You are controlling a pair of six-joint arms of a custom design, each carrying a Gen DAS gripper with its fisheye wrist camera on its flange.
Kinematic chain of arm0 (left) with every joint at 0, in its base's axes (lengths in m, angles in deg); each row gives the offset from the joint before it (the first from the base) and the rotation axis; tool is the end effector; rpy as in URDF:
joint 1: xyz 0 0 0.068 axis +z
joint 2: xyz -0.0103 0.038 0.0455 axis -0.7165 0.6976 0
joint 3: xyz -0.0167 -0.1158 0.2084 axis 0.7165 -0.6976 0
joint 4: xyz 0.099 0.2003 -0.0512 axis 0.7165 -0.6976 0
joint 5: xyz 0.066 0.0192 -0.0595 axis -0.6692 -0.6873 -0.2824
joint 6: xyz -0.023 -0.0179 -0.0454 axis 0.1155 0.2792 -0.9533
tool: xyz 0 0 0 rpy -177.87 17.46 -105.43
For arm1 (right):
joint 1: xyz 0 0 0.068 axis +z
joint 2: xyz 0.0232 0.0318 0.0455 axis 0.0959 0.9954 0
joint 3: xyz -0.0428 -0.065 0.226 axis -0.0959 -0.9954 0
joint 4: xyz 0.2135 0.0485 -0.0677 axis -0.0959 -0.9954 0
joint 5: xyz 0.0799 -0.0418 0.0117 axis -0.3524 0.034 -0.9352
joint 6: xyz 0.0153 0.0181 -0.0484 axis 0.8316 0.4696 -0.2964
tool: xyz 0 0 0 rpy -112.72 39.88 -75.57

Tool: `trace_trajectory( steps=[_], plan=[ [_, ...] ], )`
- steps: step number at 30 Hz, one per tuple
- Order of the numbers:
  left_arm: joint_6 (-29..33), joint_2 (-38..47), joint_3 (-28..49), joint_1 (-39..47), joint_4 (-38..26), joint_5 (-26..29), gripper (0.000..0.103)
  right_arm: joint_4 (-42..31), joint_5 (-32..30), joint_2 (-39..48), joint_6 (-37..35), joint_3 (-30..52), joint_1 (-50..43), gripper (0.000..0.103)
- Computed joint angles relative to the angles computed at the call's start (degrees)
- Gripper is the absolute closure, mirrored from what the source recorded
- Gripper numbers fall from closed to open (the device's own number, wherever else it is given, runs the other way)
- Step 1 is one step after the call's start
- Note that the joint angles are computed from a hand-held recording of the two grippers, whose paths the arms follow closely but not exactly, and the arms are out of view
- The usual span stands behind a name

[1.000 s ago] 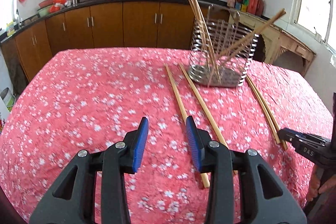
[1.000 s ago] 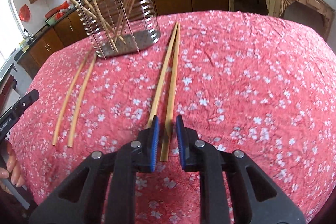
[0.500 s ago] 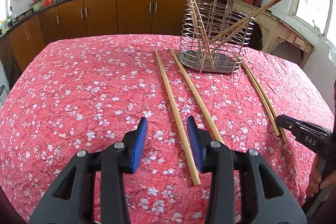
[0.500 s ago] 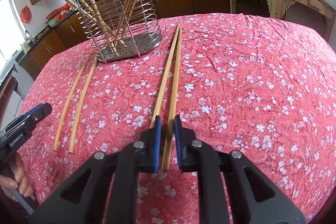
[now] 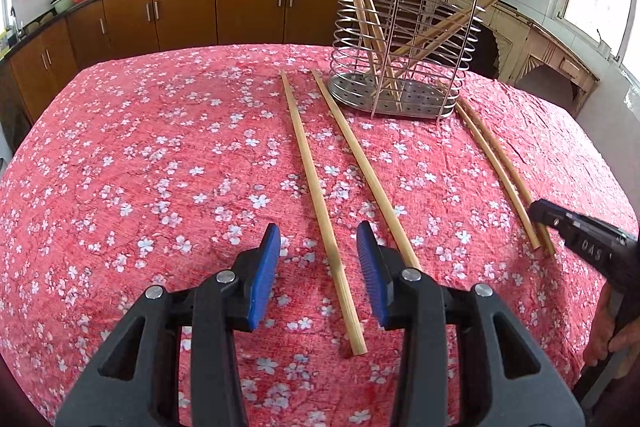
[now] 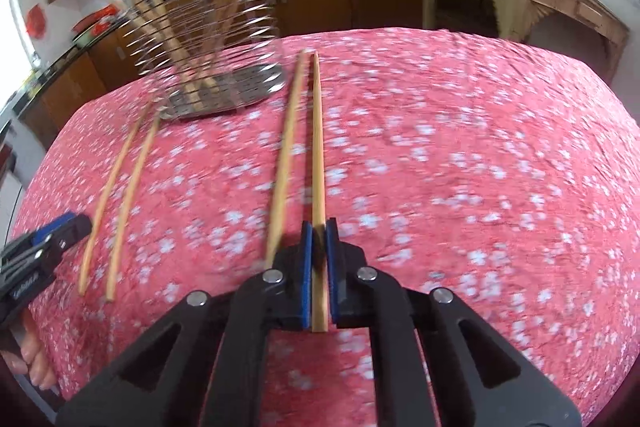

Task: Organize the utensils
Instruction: 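Close the right tool on a chopstick while the left tool closes on another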

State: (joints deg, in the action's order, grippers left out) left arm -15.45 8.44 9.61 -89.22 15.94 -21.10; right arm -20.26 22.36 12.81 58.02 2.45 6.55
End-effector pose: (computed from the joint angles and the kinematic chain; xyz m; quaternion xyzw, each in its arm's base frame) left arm 0.1775 -0.1455 0.1987 -0.0649 0.9303 -0.0258 0.3601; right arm 0.2949 0.0120 0.1529 -0.0522 0.9385 0.0876 0.3298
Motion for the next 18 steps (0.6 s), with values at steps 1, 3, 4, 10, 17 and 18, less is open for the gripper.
trace_trajectory(
  steps=[1, 3, 4, 10, 17, 18],
  plan=[
    [0.01, 0.27, 0.11, 0.05, 0.08, 0.16, 0.062, -0.39, -0.05, 0.84, 0.31, 1.06, -1.23, 0.095],
    [-0.04, 1.19, 0.51, 0.04, 0.29, 0.40, 0.062, -0.90, 1.63, 2.70, 2.04, 3.46, -3.67, 0.095],
    [0.17, 1.56, 0.75, 0.27, 0.26, 0.58, 0.062, -0.96, 2.00, 3.32, 2.74, 4.22, -4.46, 0.095],
    [0.39, 3.89, 2.49, 0.73, -0.83, 0.79, 0.081, -1.32, 1.67, 5.93, 3.88, 7.20, -7.88, 0.095],
    [2.48, 5.08, 3.48, 4.18, -2.55, -0.38, 0.096, -1.27, 2.37, 6.28, 3.27, 7.57, -7.64, 0.095],
    [2.99, 4.59, 3.12, 5.37, -2.75, -0.44, 0.096, -1.37, 2.46, 6.52, 3.27, 7.92, -7.78, 0.095]
  ],
)
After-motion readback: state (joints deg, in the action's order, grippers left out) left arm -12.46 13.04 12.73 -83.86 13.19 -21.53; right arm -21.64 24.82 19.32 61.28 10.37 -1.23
